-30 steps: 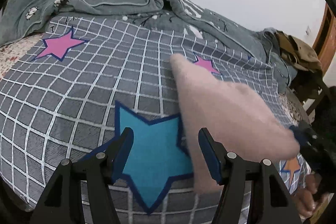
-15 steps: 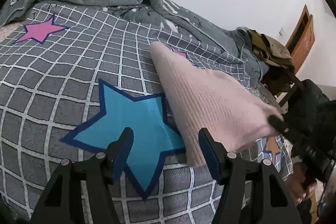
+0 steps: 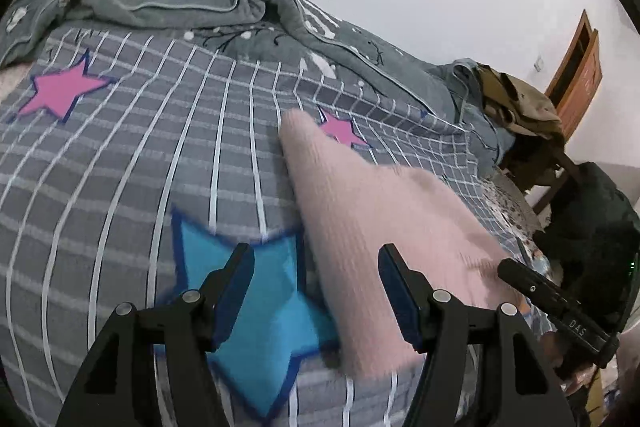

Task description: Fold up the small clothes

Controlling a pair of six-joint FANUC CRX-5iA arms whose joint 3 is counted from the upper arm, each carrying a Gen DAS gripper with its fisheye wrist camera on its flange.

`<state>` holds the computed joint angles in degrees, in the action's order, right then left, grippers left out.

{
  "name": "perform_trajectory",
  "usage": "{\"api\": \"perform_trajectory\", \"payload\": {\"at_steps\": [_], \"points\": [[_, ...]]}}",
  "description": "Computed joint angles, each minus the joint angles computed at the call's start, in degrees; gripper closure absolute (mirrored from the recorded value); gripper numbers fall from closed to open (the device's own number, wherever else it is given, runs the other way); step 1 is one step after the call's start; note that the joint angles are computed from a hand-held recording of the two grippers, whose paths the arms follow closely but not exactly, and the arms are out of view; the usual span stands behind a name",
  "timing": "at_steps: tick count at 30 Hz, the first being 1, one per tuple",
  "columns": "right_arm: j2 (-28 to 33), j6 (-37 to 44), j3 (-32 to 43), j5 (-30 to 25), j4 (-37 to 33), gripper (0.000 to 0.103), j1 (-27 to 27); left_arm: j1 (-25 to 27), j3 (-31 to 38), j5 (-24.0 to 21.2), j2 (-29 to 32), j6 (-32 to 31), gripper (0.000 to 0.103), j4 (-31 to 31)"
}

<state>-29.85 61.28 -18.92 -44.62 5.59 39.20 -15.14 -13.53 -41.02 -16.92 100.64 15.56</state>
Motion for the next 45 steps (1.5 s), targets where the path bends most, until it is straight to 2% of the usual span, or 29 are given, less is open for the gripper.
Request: {"api": "perform_trajectory", "payload": {"at_steps": [3,6,8,9,10,11,13,14,16,18,20,24,27,32,37,41,45], "points": [[5.9,4.6,5.7,-0.3,-6.6,0.064,-5.0,-0.5,4.8,0.0,3.5,1.8,0.041,-3.4],[11.2,2.4,9.1,-2.1,-5.2,0.062,-6.0,-0.4,6.7,1.3,5.7,1.7,0.041,-3.8],[15.5,3.5,12.6,-5.5,-7.8,0.062,-7.9,-0.2,5.9,3.0,6.1,1.1,0.041,-2.5],[15.8,4.3,12.7,-4.9,-9.5,0.077,-8.6,0.0,5.0,3.9,6.0,0.5,0.041,-1.5],[14.9,5.0,11.4,-2.5,-10.5,0.086,-9.1,0.3,3.4,5.2,5.6,-0.6,0.041,0.3],[12.4,5.3,8.1,2.3,-9.6,0.088,-8.8,0.6,2.3,5.8,5.4,-1.6,0.041,1.9],[6.3,0.4,0.1,12.5,-2.9,0.089,-7.4,1.1,1.2,5.9,5.5,-3.7,0.041,5.0],[5.4,-2.9,-1.7,13.8,0.4,0.089,-7.1,1.2,1.1,5.7,5.8,-4.0,0.041,5.7],[7.6,-4.1,0.0,9.2,0.3,0.088,-7.9,1.0,1.5,5.3,6.6,-4.8,0.041,7.2],[10.8,-1.4,2.5,4.5,-2.2,0.085,-8.6,0.6,2.7,4.0,7.7,-4.2,0.041,7.2],[10.0,-4.1,1.1,5.4,1.6,0.080,-7.6,0.0,3.3,3.4,8.3,-4.6,0.041,7.8],[8.3,-5.8,-0.2,5.7,3.3,0.070,-7.2,-1.2,6.3,0.8,10.1,-1.8,0.041,4.8],[9.1,-4.9,0.9,4.5,2.2,0.065,-7.4,-1.1,5.9,-0.6,11.3,-4.4,0.041,8.8],[9.1,-1.2,2.5,3.4,-3.8,0.063,-9.7,-1.9,6.6,-1.9,11.9,-5.4,0.041,8.8],[9.2,4.2,4.8,0.4,-11.3,0.058,-11.8,-1.6,6.1,-2.9,12.7,-7.0,0.041,12.2],[10.2,3.9,5.8,-0.9,-12.5,0.051,-12.4,-1.5,5.9,-2.7,13.4,-6.5,0.040,13.4],[11.9,5.9,8.1,-2.6,-17.6,0.049,-14.7,-1.8,6.5,-2.3,14.2,-4.9,0.040,12.8]]}}
